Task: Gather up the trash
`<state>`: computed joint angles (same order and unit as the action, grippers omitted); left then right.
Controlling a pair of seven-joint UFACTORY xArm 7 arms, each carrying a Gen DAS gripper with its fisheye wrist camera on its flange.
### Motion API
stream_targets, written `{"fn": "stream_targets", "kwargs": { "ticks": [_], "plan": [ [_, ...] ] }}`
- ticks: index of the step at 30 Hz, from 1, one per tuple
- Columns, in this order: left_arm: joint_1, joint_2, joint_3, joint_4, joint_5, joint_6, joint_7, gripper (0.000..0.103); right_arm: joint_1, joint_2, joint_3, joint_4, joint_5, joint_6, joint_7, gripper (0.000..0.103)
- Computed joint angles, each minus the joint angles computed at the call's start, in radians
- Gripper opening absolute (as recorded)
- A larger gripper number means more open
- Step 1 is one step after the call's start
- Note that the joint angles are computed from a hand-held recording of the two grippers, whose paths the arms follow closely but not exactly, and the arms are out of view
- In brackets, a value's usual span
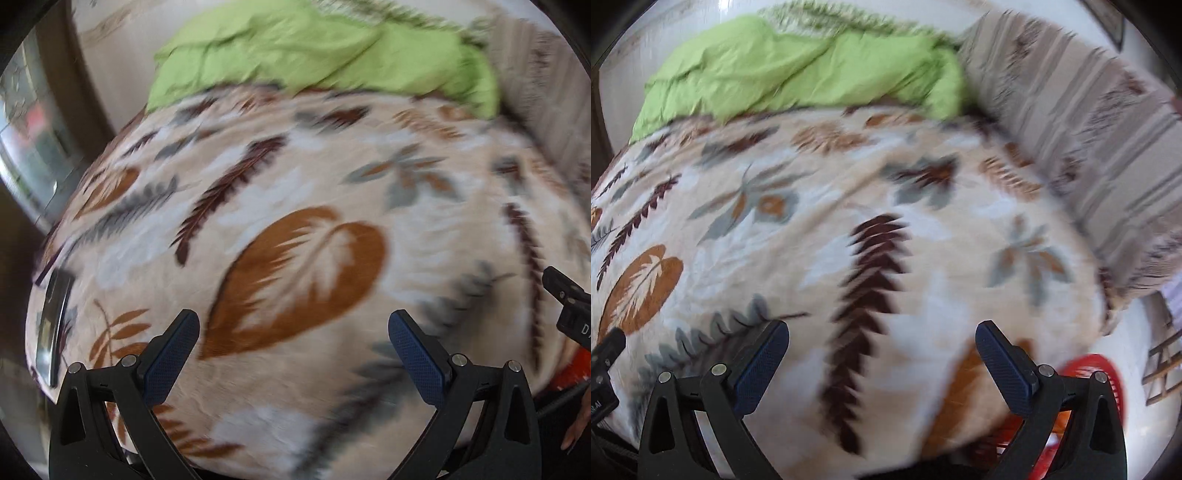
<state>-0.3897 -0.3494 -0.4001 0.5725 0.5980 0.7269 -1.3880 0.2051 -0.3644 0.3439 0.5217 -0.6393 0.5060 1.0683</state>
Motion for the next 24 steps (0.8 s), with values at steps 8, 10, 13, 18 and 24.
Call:
{"fn": "stream_targets", "kwargs": {
  "ticks": [8,10,13,18,24],
  "plan": [
    [0.091,0.158,0.102,0.037,-0.015,-0.168,0.078,0.102,0.03,0.462,-0.065,0.33,-0.371,-0.049,0.343,0.102],
    [0.118,0.209,0.11,0.07,0.094,-0.198,0.043,0.103,0.034,0.499,-0.069,0.365,-0.374,-0.026,0.381,0.102],
    [0.133,0.272,0.154,0.102,0.213,-0.262,-0.003,0.103,0.102,0.517,-0.113,0.391,-0.44,0.032,0.456,0.102],
    [0.124,0.294,0.187,0.115,0.387,-0.267,-0.169,0.103,0.143,0.501,-0.19,0.363,-0.467,-0.05,0.502,0.102],
    [0.108,0.297,0.208,0.114,0.412,-0.271,-0.189,0.103,0.188,0.505,-0.234,0.368,-0.457,-0.046,0.491,0.102]
  ]
}}
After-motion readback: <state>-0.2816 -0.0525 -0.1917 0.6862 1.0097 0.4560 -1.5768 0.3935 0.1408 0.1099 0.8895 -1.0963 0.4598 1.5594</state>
